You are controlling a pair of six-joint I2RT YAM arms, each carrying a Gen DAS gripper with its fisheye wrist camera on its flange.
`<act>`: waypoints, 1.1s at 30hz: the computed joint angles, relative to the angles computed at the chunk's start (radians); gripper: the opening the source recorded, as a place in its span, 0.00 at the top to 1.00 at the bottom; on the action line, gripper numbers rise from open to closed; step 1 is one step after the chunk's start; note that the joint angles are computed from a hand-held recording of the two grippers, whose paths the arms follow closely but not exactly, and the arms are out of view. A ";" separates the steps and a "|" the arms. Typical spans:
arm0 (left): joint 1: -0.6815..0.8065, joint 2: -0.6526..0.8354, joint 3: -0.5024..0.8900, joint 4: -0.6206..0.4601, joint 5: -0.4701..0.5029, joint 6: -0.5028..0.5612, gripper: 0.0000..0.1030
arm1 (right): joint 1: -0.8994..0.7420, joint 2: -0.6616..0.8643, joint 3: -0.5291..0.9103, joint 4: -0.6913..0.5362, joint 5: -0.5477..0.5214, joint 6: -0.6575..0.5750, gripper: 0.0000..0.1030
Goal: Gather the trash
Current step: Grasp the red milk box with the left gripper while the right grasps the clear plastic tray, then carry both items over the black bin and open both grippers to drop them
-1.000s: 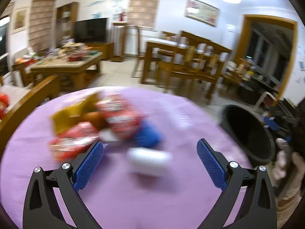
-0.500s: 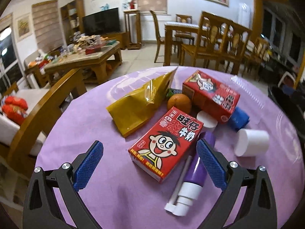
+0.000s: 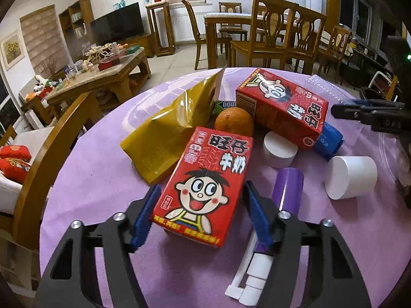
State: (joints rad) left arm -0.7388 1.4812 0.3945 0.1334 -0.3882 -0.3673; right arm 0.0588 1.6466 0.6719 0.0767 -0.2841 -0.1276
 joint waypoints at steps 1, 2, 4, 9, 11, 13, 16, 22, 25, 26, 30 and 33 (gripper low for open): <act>0.001 -0.003 -0.002 -0.001 0.007 -0.003 0.46 | -0.005 0.018 0.008 -0.006 -0.012 0.002 0.55; 0.006 -0.012 -0.010 0.003 0.023 -0.004 0.52 | -0.012 0.025 0.011 -0.005 -0.030 0.008 0.56; 0.010 -0.036 -0.034 0.013 0.031 -0.019 0.52 | -0.019 0.019 -0.002 0.011 -0.037 0.009 0.58; 0.045 -0.135 -0.108 0.058 0.076 -0.040 0.52 | -0.034 0.012 -0.006 0.006 -0.080 0.001 0.59; 0.027 -0.178 -0.126 0.044 0.061 -0.061 0.52 | -0.051 -0.002 -0.015 0.003 -0.107 -0.013 0.59; 0.009 -0.229 -0.143 0.024 0.049 -0.073 0.52 | -0.063 -0.022 -0.030 0.006 -0.133 -0.017 0.59; -0.037 -0.318 -0.158 -0.025 0.015 -0.106 0.52 | -0.087 -0.065 -0.058 0.003 -0.168 -0.019 0.59; -0.191 -0.429 -0.138 -0.123 -0.107 -0.217 0.52 | -0.192 -0.247 -0.157 -0.037 -0.302 -0.032 0.59; -0.279 -0.412 -0.092 -0.141 -0.171 -0.262 0.52 | -0.283 -0.353 -0.186 -0.108 -0.396 -0.062 0.59; -0.300 -0.406 -0.080 -0.140 -0.183 -0.268 0.52 | -0.329 -0.396 -0.193 -0.145 -0.440 -0.079 0.59; -0.416 -0.312 0.004 -0.115 -0.253 -0.290 0.52 | -0.536 -0.494 -0.176 -0.313 -0.613 -0.191 0.59; -0.480 -0.205 0.080 -0.065 -0.267 -0.287 0.52 | -0.725 -0.477 -0.112 -0.473 -0.742 -0.341 0.59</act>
State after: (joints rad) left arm -1.2188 1.2761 0.4743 0.0686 -0.6555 -0.6539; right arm -0.6659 1.1699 0.5595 -0.3968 -1.0265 -0.4681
